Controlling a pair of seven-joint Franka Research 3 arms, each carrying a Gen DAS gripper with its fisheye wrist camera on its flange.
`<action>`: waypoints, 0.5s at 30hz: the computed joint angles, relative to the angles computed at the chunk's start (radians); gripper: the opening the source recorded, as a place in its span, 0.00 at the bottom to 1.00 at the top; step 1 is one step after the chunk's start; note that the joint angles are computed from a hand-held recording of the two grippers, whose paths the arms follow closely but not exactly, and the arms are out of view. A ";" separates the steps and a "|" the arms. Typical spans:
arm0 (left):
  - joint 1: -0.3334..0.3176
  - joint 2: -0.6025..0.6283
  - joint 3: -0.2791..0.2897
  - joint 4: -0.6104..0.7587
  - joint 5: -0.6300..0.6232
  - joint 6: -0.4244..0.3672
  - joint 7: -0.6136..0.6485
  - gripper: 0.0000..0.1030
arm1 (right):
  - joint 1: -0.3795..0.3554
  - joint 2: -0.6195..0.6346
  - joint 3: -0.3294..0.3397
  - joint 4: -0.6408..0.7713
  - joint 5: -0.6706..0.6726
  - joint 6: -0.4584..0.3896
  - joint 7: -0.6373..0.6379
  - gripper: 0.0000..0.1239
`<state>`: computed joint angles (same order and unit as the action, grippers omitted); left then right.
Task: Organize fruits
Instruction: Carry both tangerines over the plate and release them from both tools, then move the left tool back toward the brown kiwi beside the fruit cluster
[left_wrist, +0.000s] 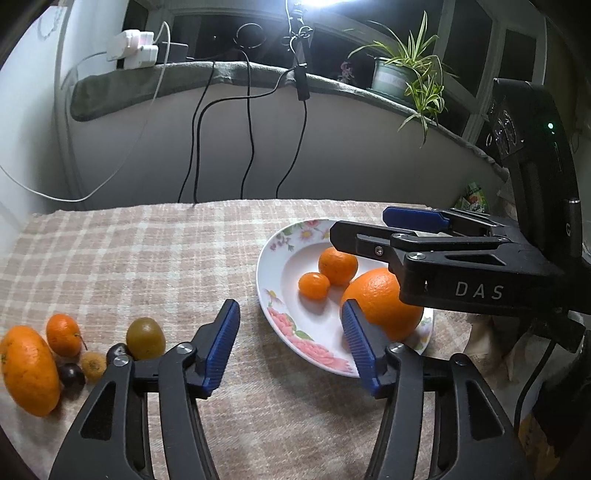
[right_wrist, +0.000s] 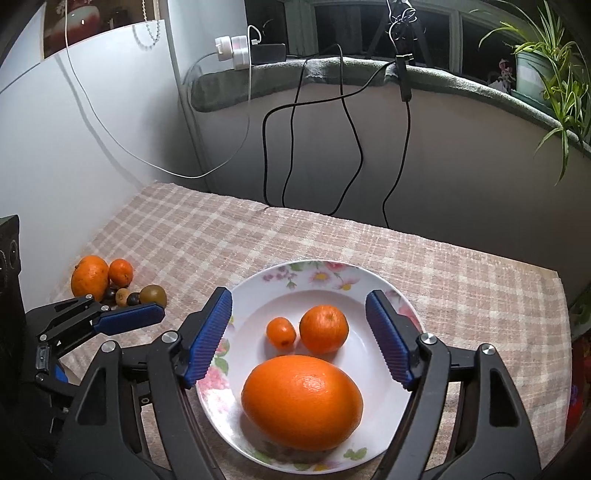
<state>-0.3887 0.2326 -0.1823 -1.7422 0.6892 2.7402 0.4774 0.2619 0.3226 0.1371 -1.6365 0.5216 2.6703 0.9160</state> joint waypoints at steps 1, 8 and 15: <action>-0.002 -0.004 0.002 -0.003 0.006 -0.001 -0.007 0.56 | -0.001 -0.002 0.001 -0.001 0.003 -0.001 -0.003 0.63; 0.000 -0.037 0.005 -0.036 0.047 0.002 -0.051 0.56 | 0.002 -0.023 0.007 -0.016 0.015 -0.006 -0.022 0.63; 0.013 -0.087 -0.004 -0.090 0.093 -0.004 -0.110 0.57 | 0.008 -0.048 0.013 -0.036 0.042 -0.018 -0.052 0.63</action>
<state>-0.3760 0.1455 -0.1864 -1.8320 0.7822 2.7359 0.3671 0.2703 0.2743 0.1498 -1.6725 0.5633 2.6527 0.8637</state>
